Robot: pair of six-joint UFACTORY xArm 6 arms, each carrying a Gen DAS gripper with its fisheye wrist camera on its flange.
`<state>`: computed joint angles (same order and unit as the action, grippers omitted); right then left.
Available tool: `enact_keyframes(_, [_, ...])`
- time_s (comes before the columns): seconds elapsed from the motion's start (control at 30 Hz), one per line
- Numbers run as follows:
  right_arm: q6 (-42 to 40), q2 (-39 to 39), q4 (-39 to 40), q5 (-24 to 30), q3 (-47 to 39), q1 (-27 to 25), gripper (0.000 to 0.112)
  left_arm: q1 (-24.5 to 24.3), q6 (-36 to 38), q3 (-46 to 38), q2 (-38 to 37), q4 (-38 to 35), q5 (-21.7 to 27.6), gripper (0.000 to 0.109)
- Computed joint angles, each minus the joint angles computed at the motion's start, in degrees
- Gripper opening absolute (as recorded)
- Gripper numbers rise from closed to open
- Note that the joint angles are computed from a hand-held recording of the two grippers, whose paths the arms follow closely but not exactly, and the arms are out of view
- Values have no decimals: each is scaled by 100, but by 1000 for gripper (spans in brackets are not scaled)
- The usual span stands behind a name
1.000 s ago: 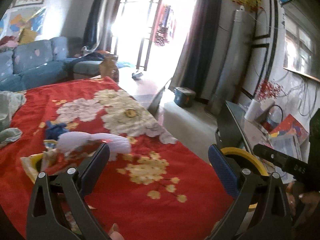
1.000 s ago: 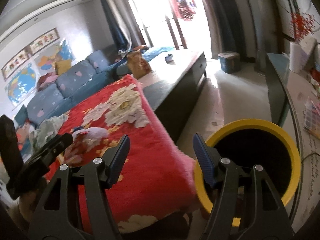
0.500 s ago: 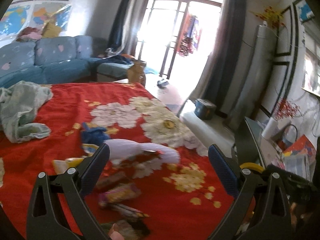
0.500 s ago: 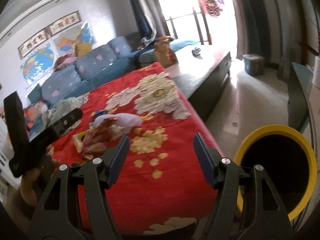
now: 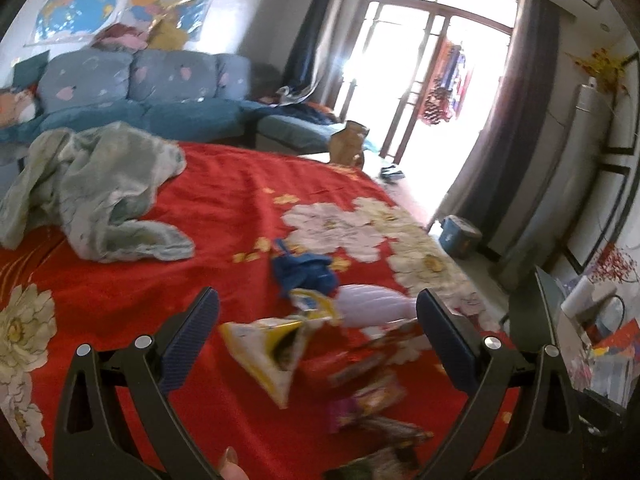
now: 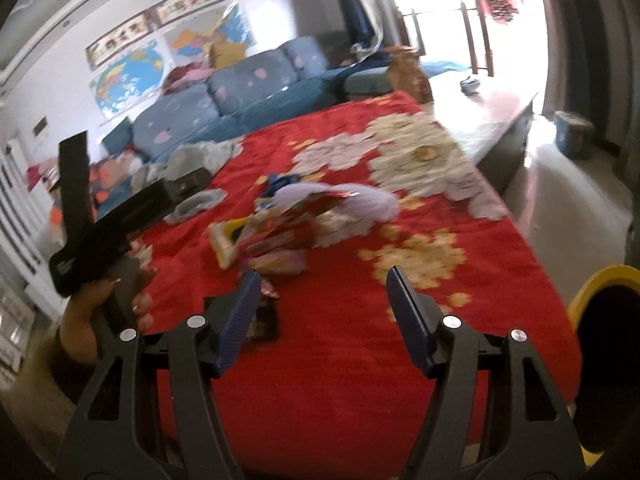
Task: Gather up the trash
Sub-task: 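Move both tools back over the remaining wrappers on the bedspread, then grasp the yellow-white chip bag with the left tool while the right tool grasps a dark snack wrapper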
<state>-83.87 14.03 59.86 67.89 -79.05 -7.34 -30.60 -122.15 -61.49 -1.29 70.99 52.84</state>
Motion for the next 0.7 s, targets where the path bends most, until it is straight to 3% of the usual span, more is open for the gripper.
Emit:
enact_keyframes(0.17, [-360,-176,-149,-9,273,251,51,300,-331,541,-300,-144,-411,95])
enact_keyframes(0.4, [-614,-280,-365,-302,535,628,50,696,-760,1071,-481,-107,-1247,94])
enact_keyframes(0.7, [78,179,-708,-46,134,842,40,1150,-1942,1227,-306,860,-2484,72])
